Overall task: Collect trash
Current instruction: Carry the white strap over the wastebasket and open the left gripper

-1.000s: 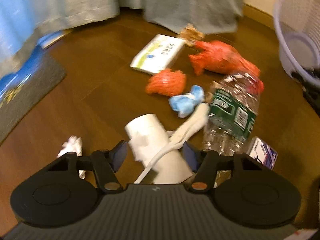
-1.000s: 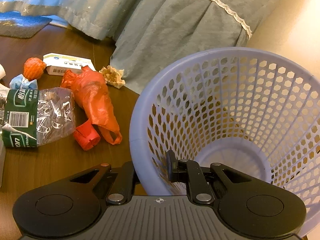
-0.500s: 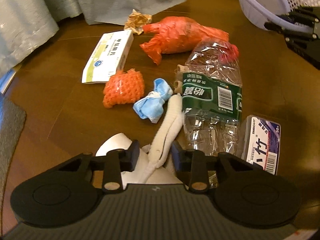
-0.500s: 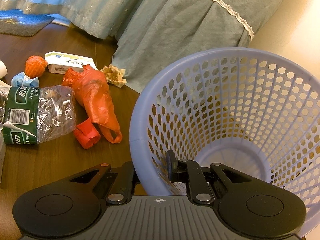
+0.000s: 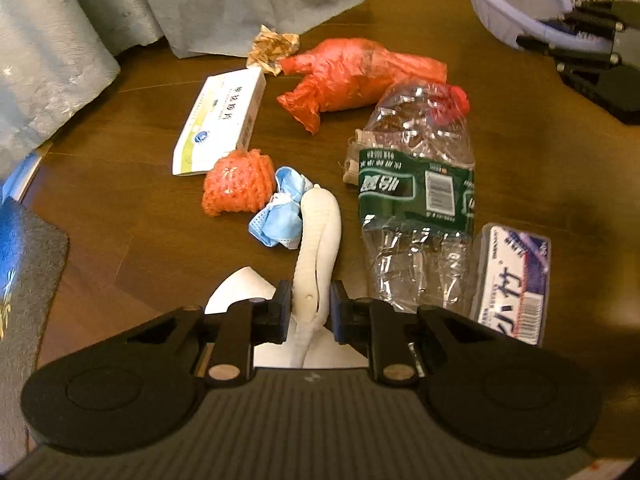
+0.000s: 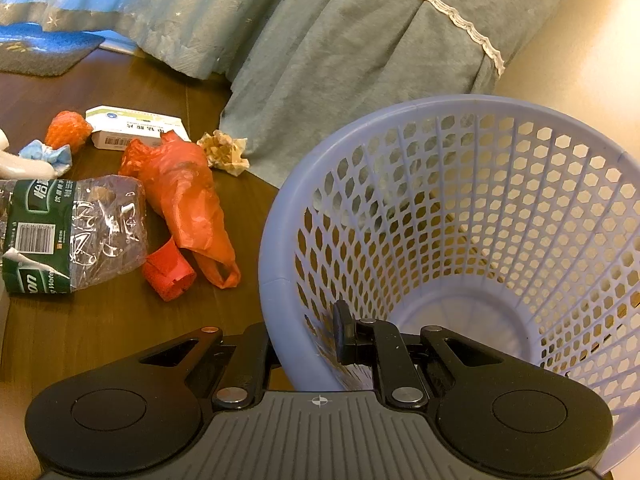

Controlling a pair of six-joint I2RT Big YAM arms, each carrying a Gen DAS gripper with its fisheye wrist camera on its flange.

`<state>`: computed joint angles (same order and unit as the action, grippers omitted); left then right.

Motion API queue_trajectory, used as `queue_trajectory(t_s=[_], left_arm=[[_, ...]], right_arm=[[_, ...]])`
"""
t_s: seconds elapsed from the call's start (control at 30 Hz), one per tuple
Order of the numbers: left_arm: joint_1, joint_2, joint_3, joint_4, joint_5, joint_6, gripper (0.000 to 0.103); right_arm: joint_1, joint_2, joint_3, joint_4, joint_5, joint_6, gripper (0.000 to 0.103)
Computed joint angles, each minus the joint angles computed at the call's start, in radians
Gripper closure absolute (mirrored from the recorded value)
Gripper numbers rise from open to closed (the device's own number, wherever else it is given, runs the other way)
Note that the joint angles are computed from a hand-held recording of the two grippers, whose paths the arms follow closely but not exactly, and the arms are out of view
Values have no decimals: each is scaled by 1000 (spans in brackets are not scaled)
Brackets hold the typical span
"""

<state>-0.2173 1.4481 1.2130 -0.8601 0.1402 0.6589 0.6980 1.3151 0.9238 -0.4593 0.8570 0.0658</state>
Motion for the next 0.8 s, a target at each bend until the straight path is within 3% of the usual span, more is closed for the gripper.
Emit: queue_trajectory(t_s=[0.23,0.33,0.53,0.67,0.73,0.8], left_arm=[[-13,-41,56,-59,55,-50,87],[-34,-40,121,-115,99,-67,87],[-128,16,299,-213,197,-66,87],[-223,109,449,-264,255,-50,87],[-273,149,508,-254,279,-64,87],[-316,181,542,-191,310,-114,76]], right_arm=[[-6,-5,-1,5,-5,-8,93],[-6,-4,0,4,-5,-10,93],[1,-6,-3,-2,1,-7,94],[9,-13,-8,-14,7,12,94],[12,-19,-10,-19,10,22,94],[13,-20,-9,-25,11,32,94]])
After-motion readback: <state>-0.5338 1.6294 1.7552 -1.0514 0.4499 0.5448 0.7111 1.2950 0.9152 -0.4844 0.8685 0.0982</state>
